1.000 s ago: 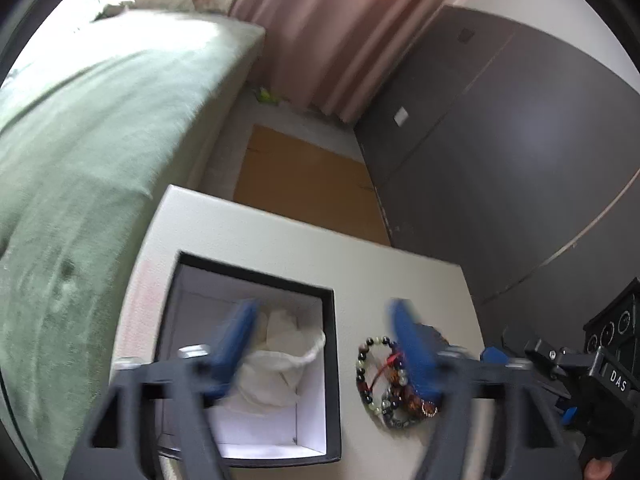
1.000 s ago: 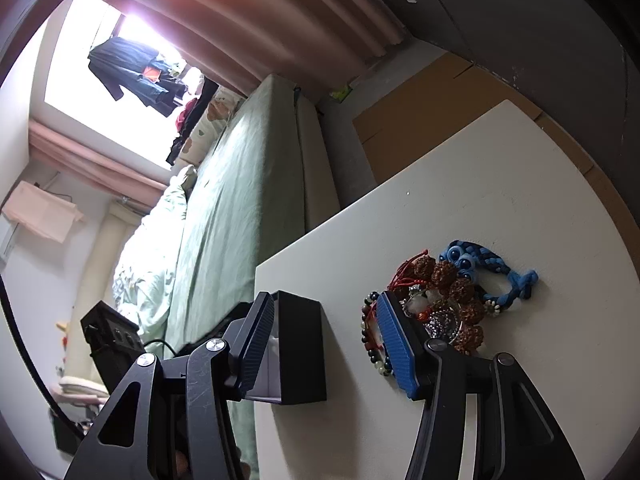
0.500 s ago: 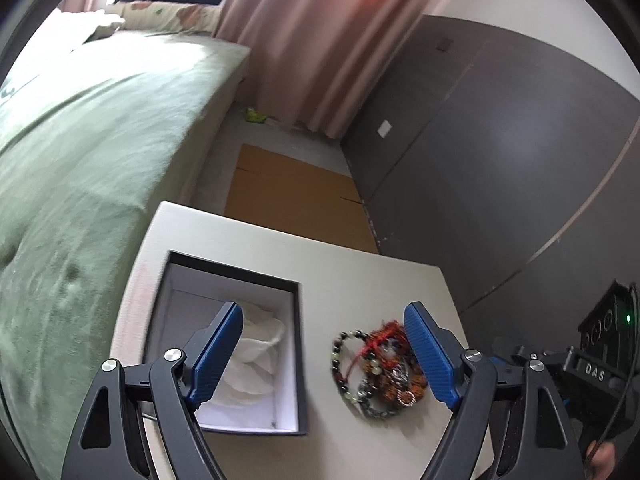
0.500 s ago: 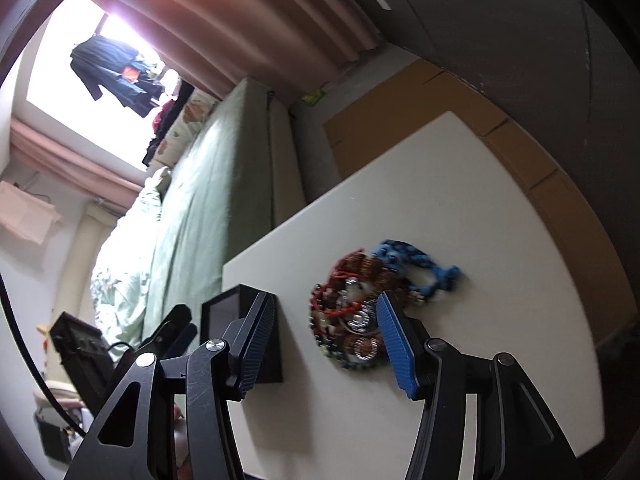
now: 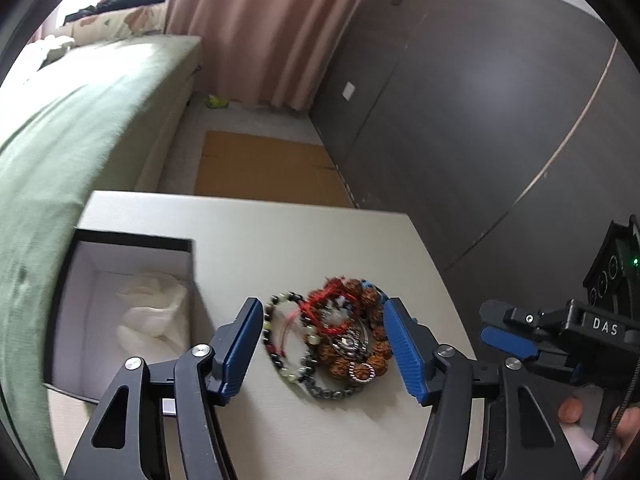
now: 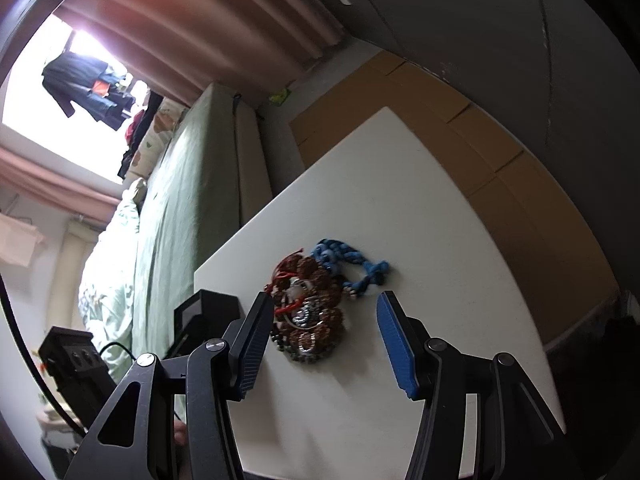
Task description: Organize jewelry
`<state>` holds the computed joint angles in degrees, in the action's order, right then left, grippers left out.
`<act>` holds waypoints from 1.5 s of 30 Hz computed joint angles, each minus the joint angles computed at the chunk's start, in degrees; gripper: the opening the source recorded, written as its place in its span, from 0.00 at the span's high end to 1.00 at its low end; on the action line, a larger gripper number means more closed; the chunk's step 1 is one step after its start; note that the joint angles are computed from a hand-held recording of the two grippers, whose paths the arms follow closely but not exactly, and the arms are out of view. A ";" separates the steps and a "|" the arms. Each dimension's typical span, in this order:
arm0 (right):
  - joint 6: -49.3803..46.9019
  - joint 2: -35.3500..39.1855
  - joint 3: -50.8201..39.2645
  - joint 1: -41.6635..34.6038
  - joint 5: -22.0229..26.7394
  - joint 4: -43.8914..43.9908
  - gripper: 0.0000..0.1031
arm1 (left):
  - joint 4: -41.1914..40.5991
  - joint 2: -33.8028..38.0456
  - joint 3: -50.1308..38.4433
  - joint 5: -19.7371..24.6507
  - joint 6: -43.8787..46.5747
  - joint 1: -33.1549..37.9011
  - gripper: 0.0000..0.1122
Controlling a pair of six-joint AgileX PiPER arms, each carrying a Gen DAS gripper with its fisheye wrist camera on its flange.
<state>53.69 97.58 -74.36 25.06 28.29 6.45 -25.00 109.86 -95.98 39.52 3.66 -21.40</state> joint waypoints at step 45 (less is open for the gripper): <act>-7.88 19.10 -22.58 3.72 10.39 3.48 0.61 | -4.79 3.91 -4.23 4.51 2.79 5.35 0.99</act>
<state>45.80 116.68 -96.94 28.79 38.68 9.93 -29.78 113.77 -100.21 44.03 6.45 -16.06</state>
